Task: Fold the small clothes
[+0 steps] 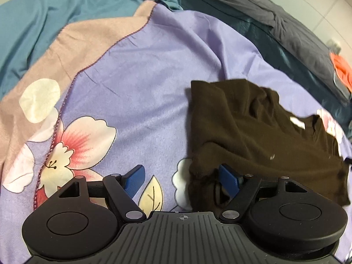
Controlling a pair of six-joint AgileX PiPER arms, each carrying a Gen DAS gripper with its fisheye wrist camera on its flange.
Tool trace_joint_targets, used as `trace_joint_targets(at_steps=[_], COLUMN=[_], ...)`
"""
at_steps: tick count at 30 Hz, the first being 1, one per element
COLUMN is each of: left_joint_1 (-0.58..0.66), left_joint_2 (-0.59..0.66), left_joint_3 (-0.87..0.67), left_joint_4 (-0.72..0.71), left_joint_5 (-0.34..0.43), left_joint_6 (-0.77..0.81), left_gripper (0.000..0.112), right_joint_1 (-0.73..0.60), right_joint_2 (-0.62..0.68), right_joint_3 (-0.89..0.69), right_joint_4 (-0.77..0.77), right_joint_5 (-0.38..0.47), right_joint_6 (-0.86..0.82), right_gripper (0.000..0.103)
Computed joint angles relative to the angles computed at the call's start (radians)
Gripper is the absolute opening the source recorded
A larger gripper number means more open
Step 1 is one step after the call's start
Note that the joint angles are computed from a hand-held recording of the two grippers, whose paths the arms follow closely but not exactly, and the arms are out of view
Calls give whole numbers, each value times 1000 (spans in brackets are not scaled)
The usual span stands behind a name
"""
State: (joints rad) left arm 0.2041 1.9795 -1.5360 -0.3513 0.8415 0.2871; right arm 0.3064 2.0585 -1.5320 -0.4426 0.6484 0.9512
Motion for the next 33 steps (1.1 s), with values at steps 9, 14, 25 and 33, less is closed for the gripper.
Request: trace_joint_targets(at_steps=[9,14,25,33], left_joint_1=[5,-21,71,59], left_joint_2=[-53,29,-75,17], left_joint_3=[102,29,230,73], left_joint_4=[-122,-117,-278,-204], left_joint_5=[-75,-23,-97,-24], left_joint_6=[155,96,194,141], left_gripper=[103,72,44,55], right_joint_1=[9,20,75,130], right_joint_2=[-164,-154,-260,-310], right_joint_3=[222,243,415,466], right_joint_4=[44,111,161,197], right_joint_5=[-115,-106,-184,-163], right_joint_6=[13,16,96,75], right_gripper=[68,68,72,75])
